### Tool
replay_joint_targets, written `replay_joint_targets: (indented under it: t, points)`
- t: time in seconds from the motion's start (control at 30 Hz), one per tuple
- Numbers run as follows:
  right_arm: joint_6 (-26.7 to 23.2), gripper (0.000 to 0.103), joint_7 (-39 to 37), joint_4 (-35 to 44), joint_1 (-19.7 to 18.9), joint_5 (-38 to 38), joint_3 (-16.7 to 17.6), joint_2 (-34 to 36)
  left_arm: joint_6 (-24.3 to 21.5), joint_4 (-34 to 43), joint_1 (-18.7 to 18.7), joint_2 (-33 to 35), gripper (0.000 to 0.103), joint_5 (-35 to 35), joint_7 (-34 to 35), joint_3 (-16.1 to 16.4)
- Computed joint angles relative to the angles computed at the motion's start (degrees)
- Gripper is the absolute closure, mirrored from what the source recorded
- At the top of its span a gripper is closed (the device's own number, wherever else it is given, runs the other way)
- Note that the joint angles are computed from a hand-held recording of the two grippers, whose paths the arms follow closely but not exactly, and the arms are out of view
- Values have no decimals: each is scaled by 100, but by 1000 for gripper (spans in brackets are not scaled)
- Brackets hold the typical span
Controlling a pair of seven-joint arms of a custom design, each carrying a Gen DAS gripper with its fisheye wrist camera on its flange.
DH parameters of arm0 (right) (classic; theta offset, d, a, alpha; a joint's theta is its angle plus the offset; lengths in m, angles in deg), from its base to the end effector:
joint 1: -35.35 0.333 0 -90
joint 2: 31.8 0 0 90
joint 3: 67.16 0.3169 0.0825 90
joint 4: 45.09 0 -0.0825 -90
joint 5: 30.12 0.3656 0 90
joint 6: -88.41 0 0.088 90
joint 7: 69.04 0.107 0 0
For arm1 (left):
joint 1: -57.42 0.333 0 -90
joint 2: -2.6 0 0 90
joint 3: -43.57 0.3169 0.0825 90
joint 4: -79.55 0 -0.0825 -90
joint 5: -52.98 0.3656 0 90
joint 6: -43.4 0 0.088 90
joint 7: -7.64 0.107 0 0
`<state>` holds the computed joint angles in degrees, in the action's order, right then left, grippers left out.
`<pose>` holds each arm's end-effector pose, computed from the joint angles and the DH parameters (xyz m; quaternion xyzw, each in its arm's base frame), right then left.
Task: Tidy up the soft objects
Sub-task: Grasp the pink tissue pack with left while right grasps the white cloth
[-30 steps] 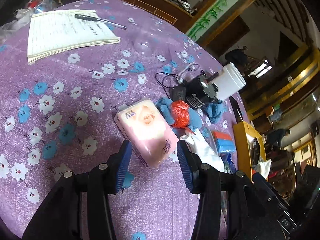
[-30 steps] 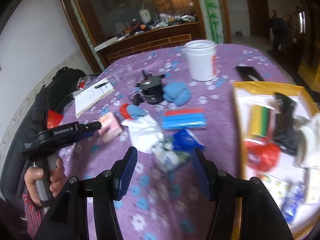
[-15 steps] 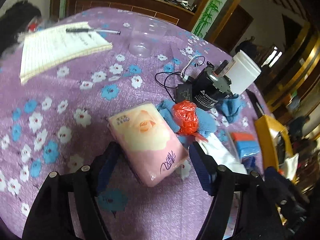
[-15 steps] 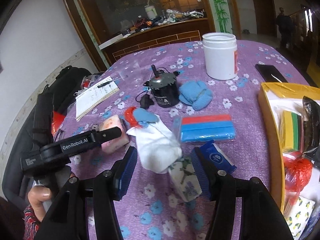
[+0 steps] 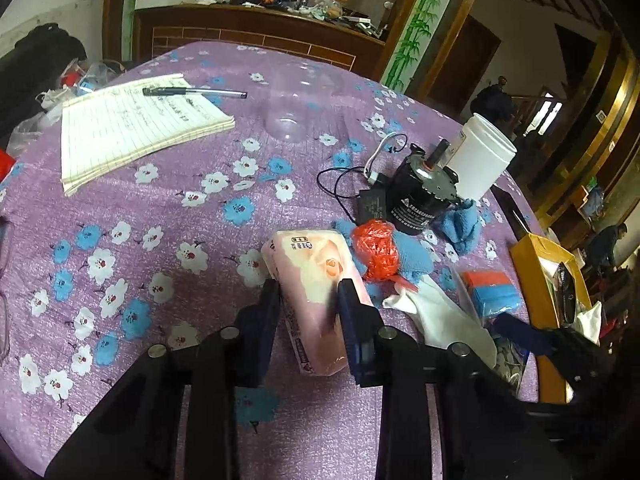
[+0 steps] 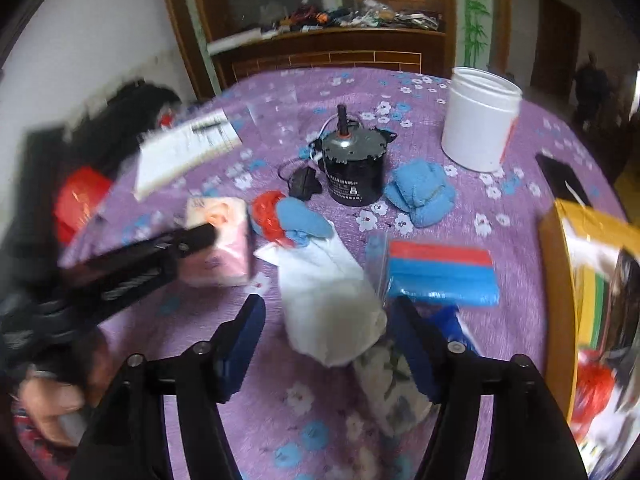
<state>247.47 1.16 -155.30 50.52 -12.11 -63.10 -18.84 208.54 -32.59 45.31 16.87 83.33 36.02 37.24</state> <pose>0.6054 0.1935 0.4556 -0.7935 0.5168 -0.1416 0.2886 0.5920 -0.2229 0.4361 -0.7539 0.5557 -0.3104 0.1631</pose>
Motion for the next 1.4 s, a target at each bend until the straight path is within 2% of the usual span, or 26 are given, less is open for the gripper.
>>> replay_joint_targets:
  t: [0.1, 0.17, 0.2, 0.23, 0.27, 0.33, 0.4, 0.53, 0.57, 0.73, 0.83, 0.93, 1.0, 1.13, 1.23, 1.3, 1.37, 1.4]
  points:
    - [27, 39, 426, 131, 302, -855, -276, 258, 88, -43, 77, -10, 72, -212, 100, -72]
    - [53, 66, 589, 114, 372, -1129, -342, 331, 218, -86, 116, -14, 60, -332, 158, -108]
    - [105, 70, 670, 66, 396, -1231, -370, 336, 237, -88, 97, -14, 48, -333, 147, -90]
    - [213, 78, 673, -1, 376, -1250, -352, 311, 232, -83, 58, -16, 40, -296, 107, -54]
    - [316, 87, 542, -96, 283, -1124, -254, 245, 227, -78, 21, -21, 38, -244, 67, -22]
    - [381, 88, 244, -223, 53, -649, -27, 101, 209, -54, -64, -20, 36, -82, -68, 60]
    - [468, 89, -227, -362, -240, 183, 258, -74, 75, 28, -80, 34, 35, -41, -65, 48]
    - [576, 89, -1397, -495, -605, 1892, 589, -301, -321, 285, -104, 228, 35, -74, 127, -39]
    - [549, 89, -1588, -477, -613, 2151, 586, -313, -525, 412, -165, 306, 35, -15, 145, -24]
    - [432, 89, -2291, -398, -531, 3000, 487, -368, -927, 667, -425, 445, 31, 583, -103, 140]
    - [359, 89, -2631, -413, -466, 3336, 433, -428, -891, 587, -422, 366, 43, 789, -194, 146]
    - [317, 89, -2744, -436, -381, 3434, 359, -461, -1012, 517, -560, 225, 54, 1388, -593, 256]
    - [315, 89, -2794, -457, -342, 3489, 326, -477, -870, 393, -520, 107, 58, 1616, -737, 216]
    - [345, 89, -2838, -482, -299, 3579, 277, -505, -911, 363, -460, 38, 58, 1800, -696, 80]
    - [322, 89, -2707, -469, -273, 3461, 228, -477, -956, 392, -260, 106, 57, 1187, -133, -145]
    - [309, 89, -2563, -461, -261, 3325, 203, -449, -896, 369, -246, 106, 55, 1006, -103, -145]
    - [303, 89, -2519, -461, -270, 3293, 208, -443, -817, 366, -167, 137, 49, 695, 43, -182]
    - [301, 89, -2518, -464, -276, 3298, 215, -447, -842, 380, -150, 160, 41, 555, 109, -195]
